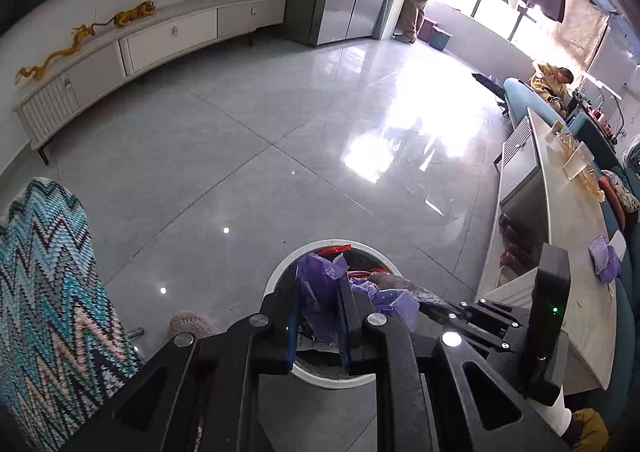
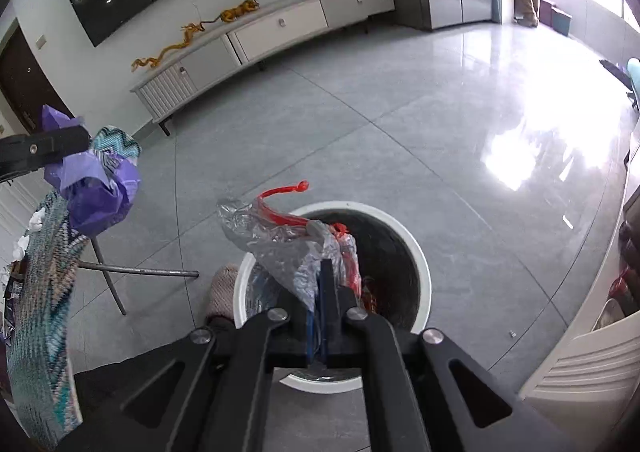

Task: Collect trash
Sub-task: 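Carry the purple wrappers and plastic bag to the bin and release them, then move both open tools back toward the remaining trash on the ottoman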

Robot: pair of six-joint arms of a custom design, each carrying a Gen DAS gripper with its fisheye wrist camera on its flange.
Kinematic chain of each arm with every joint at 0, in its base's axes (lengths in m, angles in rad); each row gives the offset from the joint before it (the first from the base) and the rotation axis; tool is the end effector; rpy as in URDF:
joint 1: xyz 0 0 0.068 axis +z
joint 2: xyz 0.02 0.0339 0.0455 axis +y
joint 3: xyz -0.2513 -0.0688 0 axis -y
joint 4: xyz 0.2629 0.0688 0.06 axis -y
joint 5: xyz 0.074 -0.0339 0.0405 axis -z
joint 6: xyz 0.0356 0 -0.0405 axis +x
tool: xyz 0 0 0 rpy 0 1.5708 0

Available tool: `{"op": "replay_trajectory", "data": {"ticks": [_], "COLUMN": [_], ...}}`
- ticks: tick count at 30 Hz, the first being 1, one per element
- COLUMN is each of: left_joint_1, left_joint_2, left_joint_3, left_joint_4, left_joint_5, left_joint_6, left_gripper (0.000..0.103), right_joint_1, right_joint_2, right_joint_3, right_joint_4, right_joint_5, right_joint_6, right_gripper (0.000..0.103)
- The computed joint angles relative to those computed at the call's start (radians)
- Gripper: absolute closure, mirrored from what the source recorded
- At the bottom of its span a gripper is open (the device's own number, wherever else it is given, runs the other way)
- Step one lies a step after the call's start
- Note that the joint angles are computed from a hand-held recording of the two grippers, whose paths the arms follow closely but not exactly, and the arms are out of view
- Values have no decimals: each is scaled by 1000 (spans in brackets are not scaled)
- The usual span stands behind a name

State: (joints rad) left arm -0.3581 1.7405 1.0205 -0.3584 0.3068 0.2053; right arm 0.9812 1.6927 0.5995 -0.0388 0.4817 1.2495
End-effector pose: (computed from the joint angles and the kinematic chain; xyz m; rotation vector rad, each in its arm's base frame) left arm 0.3247 -0.1330 0.1378 0.8320 2.5060 -0.4574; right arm 0.1636 0.2149 0.0615 0.4726 2.4725 0.2318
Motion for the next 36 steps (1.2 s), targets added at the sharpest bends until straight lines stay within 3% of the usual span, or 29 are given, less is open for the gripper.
{"op": "replay_trajectory", "data": {"ticks": [5, 11, 12, 13, 14, 15, 16, 21, 24, 29, 33, 36], "left_joint_1": [-28, -29, -26, -21, -19, -15, -10, 27, 65, 174, 307, 439], "left_joint_2": [138, 182, 177, 163, 152, 139, 132, 12, -97, -312, -487, -576], "left_joint_3": [61, 76, 72, 60, 56, 49, 49, -2, -39, -79, -91, -61], "left_joint_4": [11, 3, 1, 5, 4, -1, -8, -36, -63, -132, -190, -261], "left_joint_5": [6, 38, 46, 57, 64, 73, 78, 104, 128, 176, 248, 331], "left_joint_6": [-47, -49, -50, -51, -53, -49, -45, -23, -12, 19, 45, 81], "left_gripper": [80, 59, 49, 42, 41, 41, 41, 41, 41, 39, 32, 30], "right_joint_1": [-55, -121, -126, -126, -127, -124, -116, -86, -64, 16, 117, 201], "right_joint_2": [187, 327, 344, 355, 353, 353, 340, 245, 133, -106, -212, -212], "right_joint_3": [5, 61, 75, 85, 93, 94, 89, 75, 64, 133, 296, 473], "right_joint_4": [173, 211, 206, 199, 184, 178, 166, 75, -17, -327, -631, -851], "right_joint_5": [-97, -173, -177, -177, -176, -170, -157, -111, -53, 117, 288, 409], "right_joint_6": [15, -10, -10, -4, 2, 11, 21, 50, 66, 110, 165, 211], "right_gripper": [99, 98, 96, 91, 84, 66, 56, 55, 55, 55, 55, 55]}}
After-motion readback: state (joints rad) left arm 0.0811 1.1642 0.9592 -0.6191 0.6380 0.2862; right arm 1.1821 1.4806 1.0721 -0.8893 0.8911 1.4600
